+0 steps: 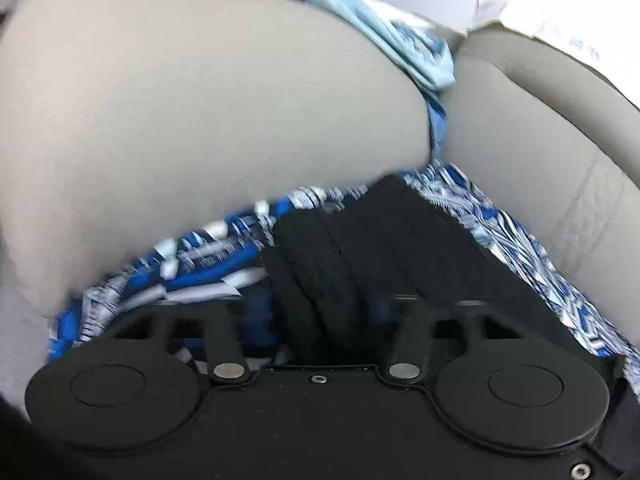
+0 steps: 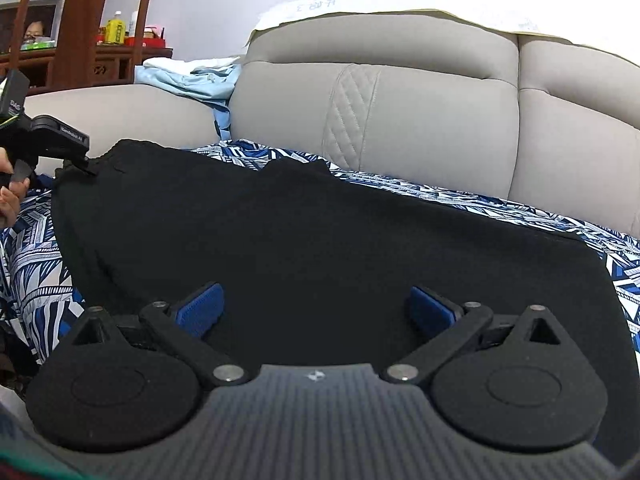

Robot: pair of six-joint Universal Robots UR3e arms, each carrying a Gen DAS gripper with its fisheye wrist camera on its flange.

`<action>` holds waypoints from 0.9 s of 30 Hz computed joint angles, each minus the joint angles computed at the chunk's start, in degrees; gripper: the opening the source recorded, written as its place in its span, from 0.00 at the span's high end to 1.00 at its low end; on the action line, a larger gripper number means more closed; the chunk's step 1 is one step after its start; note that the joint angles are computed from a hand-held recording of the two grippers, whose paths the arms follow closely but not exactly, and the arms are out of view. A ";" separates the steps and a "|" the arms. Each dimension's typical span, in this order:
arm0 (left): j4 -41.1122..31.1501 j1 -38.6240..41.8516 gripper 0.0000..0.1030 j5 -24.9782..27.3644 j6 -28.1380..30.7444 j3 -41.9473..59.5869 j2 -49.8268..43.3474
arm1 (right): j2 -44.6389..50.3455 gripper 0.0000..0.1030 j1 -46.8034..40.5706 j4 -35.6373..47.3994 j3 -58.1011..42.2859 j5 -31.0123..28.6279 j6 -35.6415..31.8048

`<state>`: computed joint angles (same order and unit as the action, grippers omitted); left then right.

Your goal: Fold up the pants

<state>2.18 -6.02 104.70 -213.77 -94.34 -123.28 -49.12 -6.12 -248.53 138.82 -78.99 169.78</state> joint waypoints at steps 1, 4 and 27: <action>0.31 -1.19 0.77 2.47 0.34 0.34 -0.02 | -1.06 0.00 -0.61 1.27 0.39 0.95 -0.44; 2.98 -4.77 0.84 7.90 4.19 1.10 0.06 | -7.97 0.00 -5.25 11.07 2.26 9.27 -5.58; -28.93 -38.65 0.80 -8.80 31.39 68.54 -31.39 | -45.29 0.06 -63.02 72.21 5.66 56.42 -13.50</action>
